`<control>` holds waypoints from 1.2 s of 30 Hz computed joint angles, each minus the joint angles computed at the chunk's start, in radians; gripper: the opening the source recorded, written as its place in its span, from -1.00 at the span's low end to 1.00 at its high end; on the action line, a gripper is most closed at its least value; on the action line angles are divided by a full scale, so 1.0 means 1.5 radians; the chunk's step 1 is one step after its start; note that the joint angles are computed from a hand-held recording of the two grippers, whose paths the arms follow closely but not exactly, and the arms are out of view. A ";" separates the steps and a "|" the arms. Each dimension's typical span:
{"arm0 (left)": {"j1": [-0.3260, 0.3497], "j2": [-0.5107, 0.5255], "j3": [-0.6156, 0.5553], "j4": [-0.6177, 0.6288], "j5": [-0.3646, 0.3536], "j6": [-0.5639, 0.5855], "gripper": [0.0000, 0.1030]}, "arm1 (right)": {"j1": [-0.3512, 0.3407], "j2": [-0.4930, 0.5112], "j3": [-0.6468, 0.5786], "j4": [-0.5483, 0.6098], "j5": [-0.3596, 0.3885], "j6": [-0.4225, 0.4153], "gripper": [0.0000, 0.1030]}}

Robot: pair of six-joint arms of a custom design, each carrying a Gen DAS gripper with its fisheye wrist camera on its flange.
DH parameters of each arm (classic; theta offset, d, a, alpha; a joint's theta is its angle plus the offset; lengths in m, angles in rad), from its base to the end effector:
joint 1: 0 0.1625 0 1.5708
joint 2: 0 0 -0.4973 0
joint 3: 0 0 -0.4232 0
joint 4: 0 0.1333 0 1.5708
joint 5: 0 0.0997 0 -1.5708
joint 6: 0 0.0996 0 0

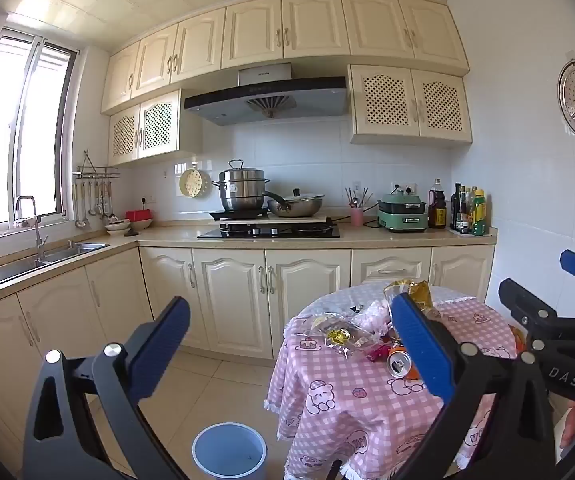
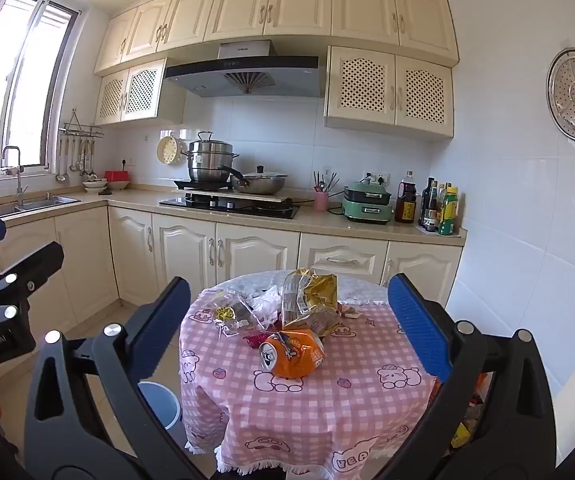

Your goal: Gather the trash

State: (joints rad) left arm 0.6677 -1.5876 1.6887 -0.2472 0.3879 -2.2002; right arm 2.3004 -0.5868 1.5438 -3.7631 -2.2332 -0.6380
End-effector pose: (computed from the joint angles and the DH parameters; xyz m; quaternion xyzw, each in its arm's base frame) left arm -0.2251 -0.4647 0.5239 0.1775 0.6640 -0.6212 0.3764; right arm 0.5635 -0.5221 0.1602 0.3411 -0.7166 0.5592 0.2397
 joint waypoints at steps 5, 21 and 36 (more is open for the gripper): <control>0.000 0.001 -0.002 0.008 -0.002 -0.006 0.92 | 0.001 0.001 -0.003 0.004 -0.005 -0.007 0.89; 0.008 0.003 -0.004 0.012 0.003 -0.011 0.92 | 0.001 0.004 -0.009 0.009 -0.006 -0.007 0.89; 0.011 0.002 -0.003 0.017 0.002 -0.019 0.92 | -0.002 0.002 -0.002 0.003 -0.005 -0.009 0.89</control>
